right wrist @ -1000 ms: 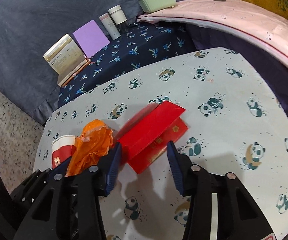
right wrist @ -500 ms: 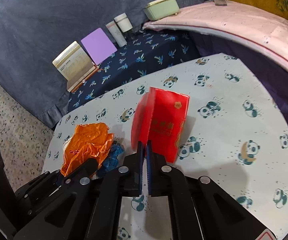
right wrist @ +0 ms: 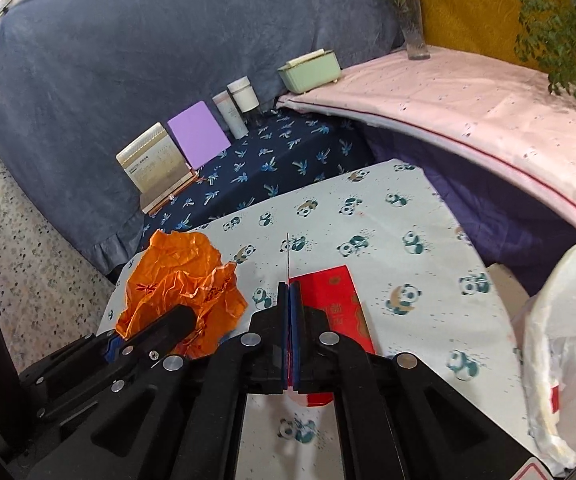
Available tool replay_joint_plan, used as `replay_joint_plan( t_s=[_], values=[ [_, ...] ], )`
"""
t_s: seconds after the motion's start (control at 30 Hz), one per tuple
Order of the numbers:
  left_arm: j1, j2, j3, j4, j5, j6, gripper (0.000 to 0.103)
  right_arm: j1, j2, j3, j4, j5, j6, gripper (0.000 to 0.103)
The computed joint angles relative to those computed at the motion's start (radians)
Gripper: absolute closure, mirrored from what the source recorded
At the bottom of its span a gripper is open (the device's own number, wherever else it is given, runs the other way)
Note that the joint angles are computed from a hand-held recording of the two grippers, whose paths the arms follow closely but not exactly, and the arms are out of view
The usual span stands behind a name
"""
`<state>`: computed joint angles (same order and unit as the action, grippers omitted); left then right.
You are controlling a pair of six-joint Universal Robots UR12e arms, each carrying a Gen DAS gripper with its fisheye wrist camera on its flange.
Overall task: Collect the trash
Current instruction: 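Lift the orange bag and red box and carry them over the bin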
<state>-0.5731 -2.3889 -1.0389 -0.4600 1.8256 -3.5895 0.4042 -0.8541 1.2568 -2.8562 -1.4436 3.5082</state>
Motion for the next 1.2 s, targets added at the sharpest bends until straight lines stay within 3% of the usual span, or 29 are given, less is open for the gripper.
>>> replay_joint_plan(
  t_s=[0.73,1.03,1.2],
  values=[
    [-0.083,-0.099,0.222,-0.099,-0.078,0.099,0.092,-0.081,-0.185,0.298,-0.197,-0.120,0.081,0.102],
    [-0.106,-0.184,0.386,-0.191,-0.141,0.140,0.092,-0.125,-0.226,0.381,-0.235,-0.149,0.127,0.102],
    [-0.121,-0.264,0.541,-0.292,-0.165,0.181,0.092,-0.154,-0.245,0.423,-0.255,-0.160,0.161,0.102]
  ],
)
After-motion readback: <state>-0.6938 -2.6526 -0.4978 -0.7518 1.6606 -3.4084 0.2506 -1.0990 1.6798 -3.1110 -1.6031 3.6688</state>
